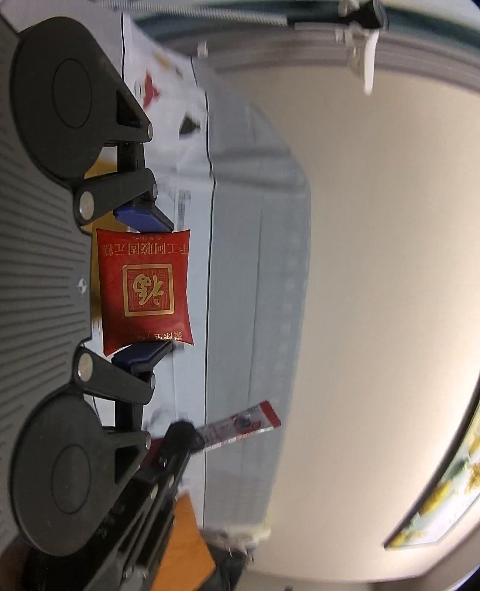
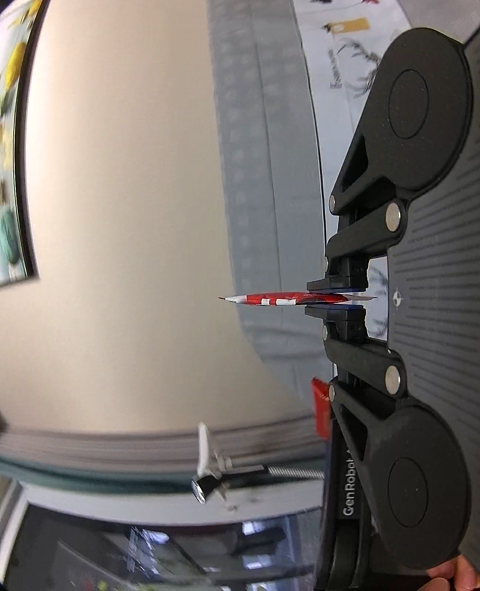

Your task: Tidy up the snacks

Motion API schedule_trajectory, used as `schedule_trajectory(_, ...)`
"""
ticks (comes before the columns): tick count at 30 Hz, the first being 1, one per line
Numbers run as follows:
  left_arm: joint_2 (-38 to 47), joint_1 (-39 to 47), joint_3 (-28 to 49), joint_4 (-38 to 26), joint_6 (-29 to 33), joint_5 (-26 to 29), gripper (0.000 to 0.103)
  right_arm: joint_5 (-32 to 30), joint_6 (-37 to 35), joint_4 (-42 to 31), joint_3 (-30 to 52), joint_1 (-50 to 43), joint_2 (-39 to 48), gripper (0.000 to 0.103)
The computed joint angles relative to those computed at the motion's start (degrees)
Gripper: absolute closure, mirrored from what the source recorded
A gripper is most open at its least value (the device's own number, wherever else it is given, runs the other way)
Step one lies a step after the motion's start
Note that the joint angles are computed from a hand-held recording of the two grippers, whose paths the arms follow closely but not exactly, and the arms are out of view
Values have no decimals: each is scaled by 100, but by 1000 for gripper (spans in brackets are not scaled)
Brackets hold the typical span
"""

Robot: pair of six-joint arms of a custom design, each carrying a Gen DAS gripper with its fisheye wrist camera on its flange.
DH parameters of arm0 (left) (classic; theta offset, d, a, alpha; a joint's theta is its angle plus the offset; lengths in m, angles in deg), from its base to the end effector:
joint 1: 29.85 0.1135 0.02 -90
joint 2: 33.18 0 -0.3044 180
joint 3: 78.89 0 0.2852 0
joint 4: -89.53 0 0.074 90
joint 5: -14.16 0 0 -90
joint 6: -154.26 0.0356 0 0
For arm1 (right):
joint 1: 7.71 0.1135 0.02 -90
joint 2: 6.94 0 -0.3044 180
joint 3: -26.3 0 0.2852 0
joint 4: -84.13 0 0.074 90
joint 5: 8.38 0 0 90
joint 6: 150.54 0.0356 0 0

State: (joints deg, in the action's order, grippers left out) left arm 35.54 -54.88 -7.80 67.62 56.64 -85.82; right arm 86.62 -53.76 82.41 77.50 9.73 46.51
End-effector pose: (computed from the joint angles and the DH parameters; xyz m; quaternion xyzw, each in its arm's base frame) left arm 0.2720 -0.1202 0.3725 0.0736 0.8120 -0.0933 0.5715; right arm 0.2231 0.0668 0.3393 -0.0382 0.7301 0.1118 0.6731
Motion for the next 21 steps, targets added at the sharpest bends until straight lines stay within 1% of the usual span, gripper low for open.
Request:
schedule_trajectory(3,351,485,-81,-195,-207,444,36,122,-106,-3,72,238,476,98)
schedule_trajectory(4,561,606,-113,-276,-193,499,36,111,-65,20,29,266,658,98)
schedule_trajectory(7,1231,926,-166,-577,-157,576,36,58,194,-237,41,336,1430,98)
schedule_trajectory(9,1484,1025,-226,-611,-305,414,36,-254,459,-309,45,205,2027,98)
schedule_trajectory(10,1521,1166,-217,-640,-331,554,32,-441,600,-323,71,122,2276,96)
schedule_trajectory(11,1509,1232,-115,-814,-418,660,16,-656,699,-313,106,84,2493,94)
schedule_trajectory(12,1419,1215,15,-1030,-501,570,8,-737,728,-472,204,57,2598,86)
schedule_trajectory(13,1259,1129,101,-1186,-496,366,1,-588,748,-844,395,81,2631,57)
schedule_trajectory(14,1099,969,234,-1336,-404,69,0,-259,807,-1081,466,219,2531,32)
schedule_trajectory(15,870,760,394,-1572,-212,-293,0,64,776,-1122,443,330,2316,28)
schedule_trajectory(16,705,588,511,-1773,-92,-536,0,370,706,-1184,424,468,2045,28)
schedule_trajectory(17,526,427,662,-2052,-57,-703,0,556,678,-1413,481,572,1873,28)
schedule_trajectory(18,335,258,845,-2408,-169,-798,0,650,643,-1832,612,649,1669,28)
schedule_trajectory(19,236,167,1042,-2731,-319,-803,0,745,656,-2140,704,743,1505,25)
schedule_trajectory(21,49,-129,1415,-3469,-758,-915,0,946,905,-2767,768,921,965,15)
